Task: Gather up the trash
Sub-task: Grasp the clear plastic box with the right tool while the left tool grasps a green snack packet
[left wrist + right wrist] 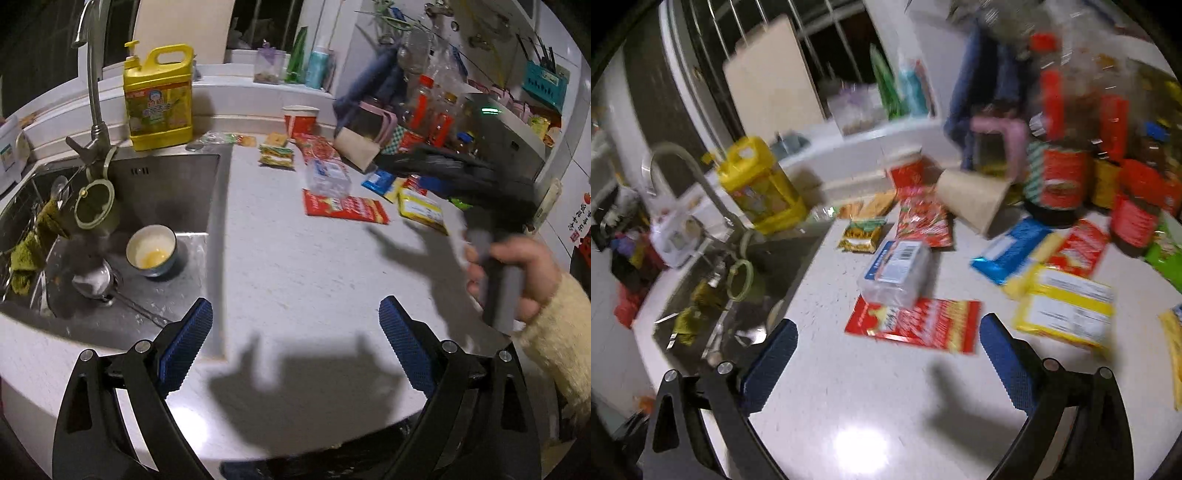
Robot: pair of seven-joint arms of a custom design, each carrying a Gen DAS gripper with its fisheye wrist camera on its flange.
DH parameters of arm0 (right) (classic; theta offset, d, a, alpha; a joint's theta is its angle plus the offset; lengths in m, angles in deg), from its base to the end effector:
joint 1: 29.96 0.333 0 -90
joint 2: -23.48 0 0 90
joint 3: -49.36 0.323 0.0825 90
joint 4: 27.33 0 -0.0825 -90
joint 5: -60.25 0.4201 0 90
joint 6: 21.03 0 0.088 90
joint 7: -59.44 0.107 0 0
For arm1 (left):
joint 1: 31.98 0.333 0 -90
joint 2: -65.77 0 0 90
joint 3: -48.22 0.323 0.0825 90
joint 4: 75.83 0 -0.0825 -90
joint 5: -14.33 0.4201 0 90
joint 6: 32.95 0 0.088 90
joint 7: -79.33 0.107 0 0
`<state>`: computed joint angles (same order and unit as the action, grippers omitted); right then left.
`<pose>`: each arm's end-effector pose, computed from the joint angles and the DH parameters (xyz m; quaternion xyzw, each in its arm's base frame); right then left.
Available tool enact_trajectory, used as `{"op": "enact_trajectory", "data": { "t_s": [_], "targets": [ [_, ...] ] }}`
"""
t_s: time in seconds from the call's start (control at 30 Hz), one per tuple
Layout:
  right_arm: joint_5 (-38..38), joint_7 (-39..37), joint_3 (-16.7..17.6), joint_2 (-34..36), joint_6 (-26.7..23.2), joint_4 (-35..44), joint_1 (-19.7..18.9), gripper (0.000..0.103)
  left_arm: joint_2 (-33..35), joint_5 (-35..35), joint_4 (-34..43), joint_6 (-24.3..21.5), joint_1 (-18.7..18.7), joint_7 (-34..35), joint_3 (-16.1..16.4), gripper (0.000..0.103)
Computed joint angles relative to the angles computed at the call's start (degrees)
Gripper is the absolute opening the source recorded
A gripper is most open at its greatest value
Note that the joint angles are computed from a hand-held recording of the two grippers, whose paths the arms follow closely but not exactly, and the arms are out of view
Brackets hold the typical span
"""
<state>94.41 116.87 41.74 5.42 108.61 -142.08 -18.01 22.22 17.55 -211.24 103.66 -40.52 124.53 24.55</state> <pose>0.5367 0.0454 0.6602 -0.7626 0.5135 -0.0801 0.3853 0.3303 -0.2628 0.6484 -0.7108 0.5871 -0.3244 0.2119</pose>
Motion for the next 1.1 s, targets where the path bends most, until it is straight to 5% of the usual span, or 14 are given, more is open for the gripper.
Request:
{"op": "enact_trajectory", "data": {
  "t_s": [0.2,0.3,0.4,0.6,0.8,1.0,1.07,1.1],
  "targets": [
    [-18.1,18.1,7.8,12.7,3.1,8.3,-0.5,0.086,1.1,-3.2,-2.4,4.2,-1.0,11.6,8.1,0.089],
    [-23.8,22.8,9.0,16.5,3.3,11.3,-0.1,0.064,4.3,-6.3,-1.5,6.7,-0.6,18.1,11.9,0.089],
    [-22.3,23.4,8.9,16.3,4.7,10.8,-0.4,0.063,8.0,-9.4,0.1,9.6,0.1,23.2,13.7,0.089],
    [-16.3,22.1,6.2,4.6,8.1,2.3,-0.8,0.060,24.4,-12.3,12.4,14.2,0.0,34.3,16.0,0.089],
    [-15.6,27.2,2.6,-5.6,6.6,-4.3,-1.2,0.060,47.7,-7.3,35.9,6.9,1.9,33.1,13.6,0.089],
    [-16.2,31.3,0.4,-12.1,6.7,-8.2,-1.1,0.060,57.0,0.4,47.1,-1.1,-0.6,25.6,15.9,0.087],
    [-16.3,31.7,-0.2,-12.8,6.9,-8.7,-0.7,0.060,57.3,3.9,47.3,-1.0,-1.6,24.2,16.6,0.072],
    [-16.2,31.8,-0.5,-13.2,7.0,-9.0,-0.4,0.060,57.0,4.3,46.9,-0.5,-1.6,24.9,16.5,0.056]
  ]
}}
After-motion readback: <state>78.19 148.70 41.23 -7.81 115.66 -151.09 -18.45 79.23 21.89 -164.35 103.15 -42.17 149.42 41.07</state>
